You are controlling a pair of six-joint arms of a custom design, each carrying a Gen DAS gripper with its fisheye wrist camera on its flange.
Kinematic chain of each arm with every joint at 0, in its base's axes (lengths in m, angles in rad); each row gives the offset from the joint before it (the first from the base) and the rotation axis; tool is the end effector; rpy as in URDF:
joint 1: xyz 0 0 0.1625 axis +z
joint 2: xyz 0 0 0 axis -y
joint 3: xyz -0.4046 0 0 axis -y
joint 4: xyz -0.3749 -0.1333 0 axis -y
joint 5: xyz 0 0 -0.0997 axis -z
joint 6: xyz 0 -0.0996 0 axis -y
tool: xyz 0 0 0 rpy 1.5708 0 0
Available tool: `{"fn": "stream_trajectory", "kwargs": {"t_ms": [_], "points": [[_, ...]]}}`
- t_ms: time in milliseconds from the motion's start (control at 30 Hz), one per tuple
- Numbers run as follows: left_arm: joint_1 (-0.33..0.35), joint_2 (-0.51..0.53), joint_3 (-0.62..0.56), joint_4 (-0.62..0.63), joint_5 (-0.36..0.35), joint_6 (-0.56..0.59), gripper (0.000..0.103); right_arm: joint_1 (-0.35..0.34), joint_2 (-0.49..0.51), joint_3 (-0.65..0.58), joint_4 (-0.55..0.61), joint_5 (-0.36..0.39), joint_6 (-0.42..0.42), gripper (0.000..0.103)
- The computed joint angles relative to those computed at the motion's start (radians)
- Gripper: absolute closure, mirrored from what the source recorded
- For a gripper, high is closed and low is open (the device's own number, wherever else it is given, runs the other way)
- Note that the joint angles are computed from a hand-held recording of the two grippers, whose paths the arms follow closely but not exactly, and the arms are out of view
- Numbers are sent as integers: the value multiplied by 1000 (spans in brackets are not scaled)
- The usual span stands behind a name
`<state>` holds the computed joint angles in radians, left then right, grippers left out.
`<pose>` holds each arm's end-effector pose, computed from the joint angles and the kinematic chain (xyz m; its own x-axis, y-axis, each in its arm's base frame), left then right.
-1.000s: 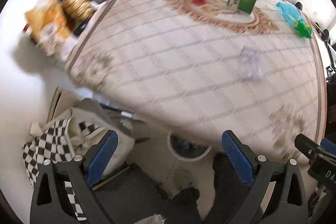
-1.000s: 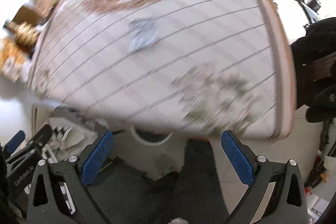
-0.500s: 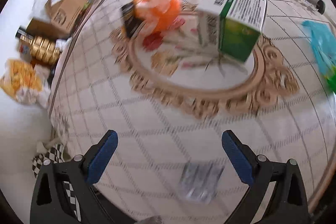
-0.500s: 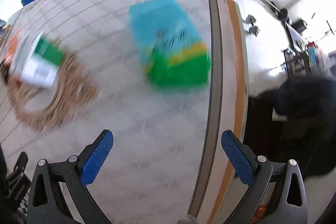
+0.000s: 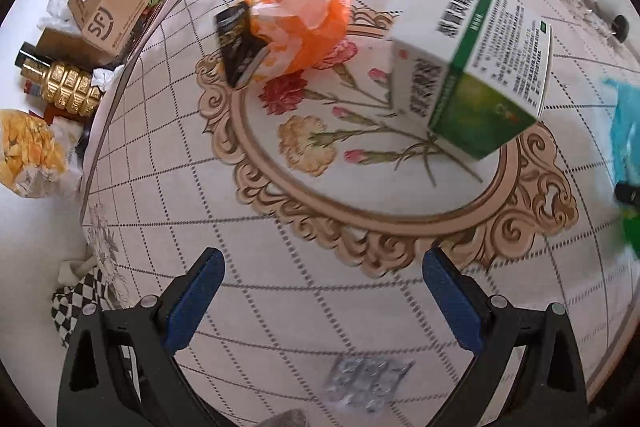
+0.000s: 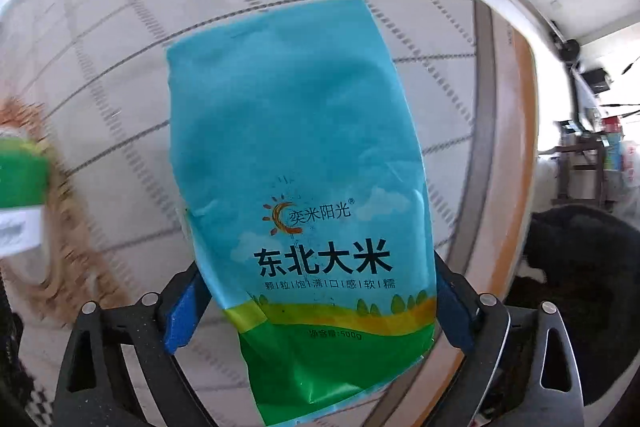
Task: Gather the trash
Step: 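Grasp the foil blister pack with the left gripper while the right holds the blue rice bag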
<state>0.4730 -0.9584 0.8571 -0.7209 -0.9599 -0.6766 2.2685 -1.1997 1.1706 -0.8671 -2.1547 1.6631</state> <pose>-0.4679 -0.4534 0.4039 -0.4284 0.4982 -0.7538 0.4925 0.8282 0.2675 0.4118 -0.3691 0.4233 -0.4611 0.6696 0.5822 0.4626 0.7413 -0.4863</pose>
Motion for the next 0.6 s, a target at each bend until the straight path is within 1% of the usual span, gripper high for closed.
{"fn": "stream_trajectory", "kwargs": {"t_ms": [67, 100, 133, 167, 233, 300, 367, 400, 500, 533, 567, 600], "points": [[9, -23, -13, 24, -39, 26, 2, 34, 8, 29, -60, 29, 6, 7], [12, -39, -10, 35, -62, 38, 2, 64, 19, 50, -111, 60, 8, 7], [15, -54, -5, 50, -91, 49, 2, 80, 25, 61, -137, 76, 13, 7], [15, -67, 5, 62, -108, 53, 3, 103, 36, 77, -174, 98, 24, 7], [16, -105, 52, 65, -165, 71, 3, 146, 50, 121, -254, 147, 76, 7], [23, -124, 93, 80, -226, 82, 3, 172, 59, 149, -295, 169, 130, 7], [32, -139, 137, 77, -275, 71, 3, 184, 53, 179, -339, 183, 169, 7], [36, -146, 161, 66, -291, 62, 3, 189, 50, 193, -360, 188, 186, 7], [34, -156, 213, 14, -296, 66, 3, 201, 68, 173, -331, 176, 196, 8], [30, -159, 232, -8, -290, 76, 9, 202, 71, 169, -326, 176, 193, 8], [25, -159, 247, -21, -283, 86, 18, 209, 87, 159, -326, 179, 198, 8], [21, -158, 257, -28, -282, 94, 31, 208, 89, 152, -313, 175, 198, 8]]}}
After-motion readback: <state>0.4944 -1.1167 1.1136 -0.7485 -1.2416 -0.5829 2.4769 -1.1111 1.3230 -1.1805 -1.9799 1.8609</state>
